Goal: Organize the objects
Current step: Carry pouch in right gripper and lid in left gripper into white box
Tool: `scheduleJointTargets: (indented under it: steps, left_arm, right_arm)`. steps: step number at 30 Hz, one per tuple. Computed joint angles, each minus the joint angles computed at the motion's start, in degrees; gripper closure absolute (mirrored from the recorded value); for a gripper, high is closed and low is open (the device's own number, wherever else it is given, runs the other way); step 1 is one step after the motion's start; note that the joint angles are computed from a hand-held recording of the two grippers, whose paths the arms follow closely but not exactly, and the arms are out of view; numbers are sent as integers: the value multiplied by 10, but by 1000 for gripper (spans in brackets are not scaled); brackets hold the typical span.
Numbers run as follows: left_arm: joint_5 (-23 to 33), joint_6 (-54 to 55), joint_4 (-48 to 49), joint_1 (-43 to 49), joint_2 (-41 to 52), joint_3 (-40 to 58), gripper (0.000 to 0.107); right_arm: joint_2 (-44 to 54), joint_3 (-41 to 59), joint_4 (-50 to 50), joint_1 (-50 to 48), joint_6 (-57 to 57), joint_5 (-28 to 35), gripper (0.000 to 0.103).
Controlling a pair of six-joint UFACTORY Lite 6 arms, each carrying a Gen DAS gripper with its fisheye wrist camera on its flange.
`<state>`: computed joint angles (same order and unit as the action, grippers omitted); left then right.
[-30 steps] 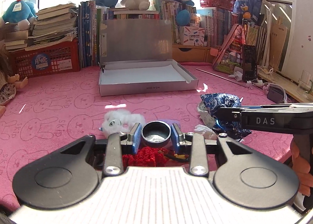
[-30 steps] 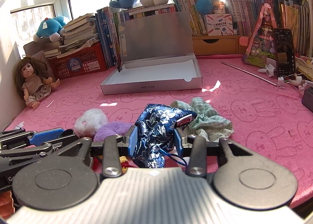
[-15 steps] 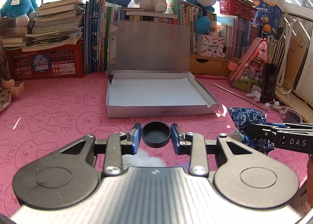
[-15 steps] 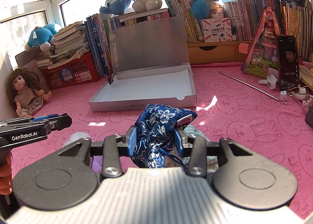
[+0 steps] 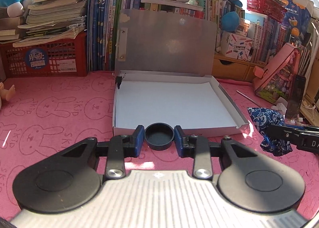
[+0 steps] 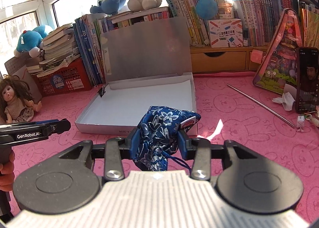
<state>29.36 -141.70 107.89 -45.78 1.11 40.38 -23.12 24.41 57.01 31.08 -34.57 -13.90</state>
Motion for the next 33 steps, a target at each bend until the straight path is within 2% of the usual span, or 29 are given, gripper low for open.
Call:
scheduleJointTargets:
  steps: [5, 12, 19, 30, 33]
  left_arm:
    - [-30, -10, 39, 57, 76, 71, 69]
    - [-51, 5, 49, 100, 187, 178, 69]
    - [-64, 61, 13, 125, 267, 261, 69]
    - [-80, 89, -7, 150, 337, 322, 69]
    - [-81, 95, -9, 152, 350, 334, 69]
  right_arm:
    - [105, 75, -212, -50, 185, 18, 59]
    - [225, 169, -405, -86, 351, 21, 58]
    - [323, 250, -462, -97, 398, 24, 58]
    - [432, 343, -493, -119, 439, 17, 58]
    - [448, 359, -532, -124, 484, 20, 57]
